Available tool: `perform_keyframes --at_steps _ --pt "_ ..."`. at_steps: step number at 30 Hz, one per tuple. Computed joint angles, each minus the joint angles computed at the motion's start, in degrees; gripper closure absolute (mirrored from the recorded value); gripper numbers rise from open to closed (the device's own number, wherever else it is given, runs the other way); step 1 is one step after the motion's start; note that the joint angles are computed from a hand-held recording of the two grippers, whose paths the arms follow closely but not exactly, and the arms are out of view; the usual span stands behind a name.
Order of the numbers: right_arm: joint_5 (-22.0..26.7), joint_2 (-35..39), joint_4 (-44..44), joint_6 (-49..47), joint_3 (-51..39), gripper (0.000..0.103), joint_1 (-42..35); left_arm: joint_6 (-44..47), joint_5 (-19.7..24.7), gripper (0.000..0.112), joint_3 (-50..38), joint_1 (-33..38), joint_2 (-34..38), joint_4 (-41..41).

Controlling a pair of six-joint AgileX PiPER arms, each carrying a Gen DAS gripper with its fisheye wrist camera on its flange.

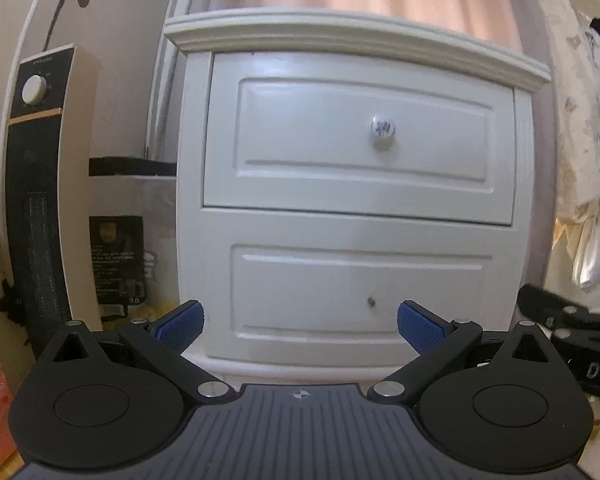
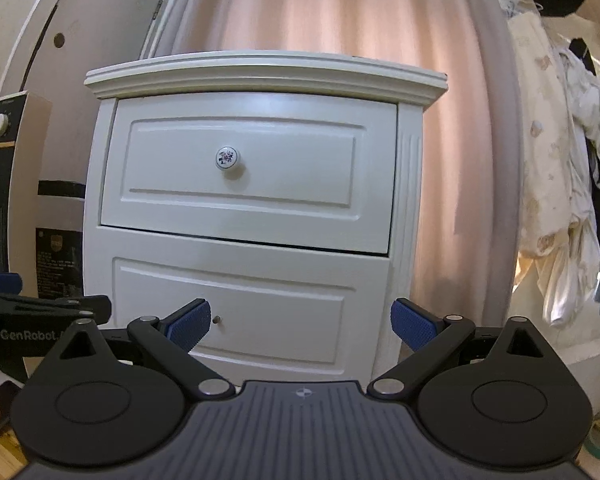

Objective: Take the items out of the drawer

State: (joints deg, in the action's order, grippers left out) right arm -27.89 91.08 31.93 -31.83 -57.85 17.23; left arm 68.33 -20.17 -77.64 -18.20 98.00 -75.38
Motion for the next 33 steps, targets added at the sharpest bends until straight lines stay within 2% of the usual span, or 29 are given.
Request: perform_keyframes --at_steps 4,6,9,14,19,22,26,28,31,33 --pt "-3.9 0.3 -7.7 6.5 1.9 0.0 -0.9 -1.6 1.6 0.009 -0.1 0.3 -0.3 4.6" --pt "-5.7 0.5 -8.0 6.3 2.4 0.0 -0.9 -1.3 0.7 0.009 -0.6 -0.2 0.2 4.6" --pt "-4.2 0.0 -11.6 8.8 2.5 0.0 -2.0 -0.1 -0.2 0.009 -1.5 -1.0 1.5 4.4" --pt "-2.6 -1.3 -19.4 18.1 3.4 0.0 -4.0 -2.5 -4.4 0.009 -2.8 -3.2 5.1 9.9" --pt "0.9 -2.6 -21.8 22.1 3.2 0.0 -5.9 -3.7 -4.7 0.009 -6.6 -3.7 9.0 10.4" --pt "-0.4 -2.9 -20.8 23.6 3.9 0.0 -6.8 -4.5 -3.9 0.009 -9.0 -3.6 11.0 9.5" --pt "-1.8 -3.5 -21.7 27.8 4.8 0.0 -8.9 3.1 1.5 0.009 -13.7 -2.3 13.0 -1.0" --pt "0.1 -3.9 -22.7 27.0 4.3 0.0 -9.8 8.1 3.5 0.009 -16.3 -1.9 14.5 -4.3" --pt "-0.2 -3.8 -22.2 21.7 4.5 0.0 -9.7 11.9 3.4 0.009 -20.1 -2.0 17.2 -8.3" --pt "-1.6 -3.2 -20.5 18.7 4.7 0.0 -9.2 20.3 3.9 0.009 -24.0 -1.7 19.5 -18.0"
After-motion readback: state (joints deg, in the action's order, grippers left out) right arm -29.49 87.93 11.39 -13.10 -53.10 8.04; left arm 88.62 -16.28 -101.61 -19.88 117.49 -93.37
